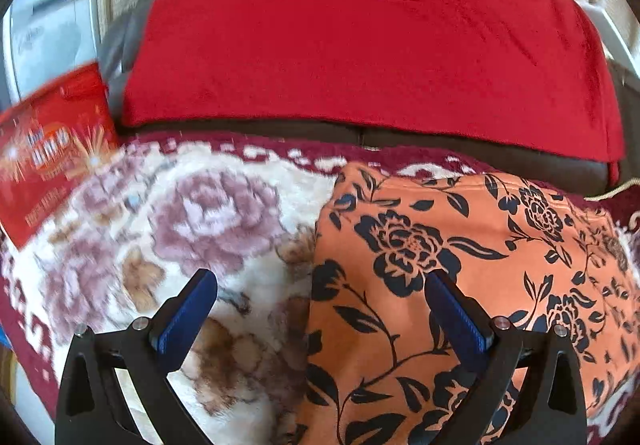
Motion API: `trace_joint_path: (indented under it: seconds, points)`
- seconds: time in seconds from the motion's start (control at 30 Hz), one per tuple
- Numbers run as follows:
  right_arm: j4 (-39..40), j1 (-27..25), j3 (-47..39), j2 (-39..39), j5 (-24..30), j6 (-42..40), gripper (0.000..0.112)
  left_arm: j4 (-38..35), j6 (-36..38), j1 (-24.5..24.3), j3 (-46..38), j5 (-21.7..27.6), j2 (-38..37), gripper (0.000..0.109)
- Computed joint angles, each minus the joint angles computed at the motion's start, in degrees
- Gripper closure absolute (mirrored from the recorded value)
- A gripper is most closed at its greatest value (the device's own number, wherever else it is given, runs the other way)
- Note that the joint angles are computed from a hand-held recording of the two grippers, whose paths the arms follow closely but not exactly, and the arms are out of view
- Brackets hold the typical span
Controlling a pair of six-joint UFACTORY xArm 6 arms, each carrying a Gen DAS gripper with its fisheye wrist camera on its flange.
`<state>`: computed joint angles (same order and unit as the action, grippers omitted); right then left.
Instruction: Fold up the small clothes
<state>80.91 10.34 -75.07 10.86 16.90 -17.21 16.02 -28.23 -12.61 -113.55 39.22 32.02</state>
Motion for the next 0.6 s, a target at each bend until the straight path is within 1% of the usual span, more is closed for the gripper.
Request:
trace_joint_path:
  seconds: [0.03,0.1,0.13,0.17,0.23,0.3,0.37,0.43,0.5,0.53,0.57,0.6]
  points:
    - [-3.18,-0.01,-0.07,0.57,0.35,3.63,0.040,-2.57,2.47,0.13,-2.11,2.23,1.53,0.006]
    - [-4.88,-0.19,-0.47,1.51,1.43,5.96,0.041,-4.84,7.03,-0.24,-9.38,10.22,6.35,0.006]
    - [-6.83,-0.25,-1.03,2.52,1.73,8.86,0.040,-5.77,8.47,-0.36,-11.51,12.19,7.81,0.006]
    - [-6.38,-0.20,-0.86,2.58,1.65,9.37,0.040,-5.95,8.24,-0.42,-11.24,11.90,7.74,0.006]
    - [-2.09,-0.34,-1.95,3.82,1.17,6.31,0.040,-5.39,7.77,-0.34,-9.64,9.75,6.69,0.006]
    - [-0.84,-0.56,-3.99,5.44,1.24,5.14,0.038,-4.33,6.92,-0.52,-7.68,8.10,5.35,0.006]
    - [1.72,-0.58,-6.71,7.49,0.43,3.22,0.038,-4.75,6.44,-0.41,-6.46,6.62,4.56,0.006]
    - [-0.45,-0.55,-9.47,9.76,-0.47,4.76,0.038,-4.51,5.78,-0.20,-5.71,5.18,3.98,0.006]
    - [-2.21,-0.02,-11.80,11.65,-2.40,5.31,0.040,-2.98,4.96,0.33,-6.18,4.76,4.19,0.006]
    - [-4.45,0.18,-12.67,12.34,-2.94,6.66,0.044,-2.44,4.64,0.70,-6.73,4.80,4.55,0.006]
    - [-8.78,0.36,-13.27,13.02,-3.45,9.62,0.061,-2.37,4.62,1.15,-7.55,5.00,5.15,0.006]
    - [-12.26,0.28,-14.29,13.94,-3.06,12.14,0.074,-2.47,4.60,1.54,-8.24,5.52,5.62,0.006]
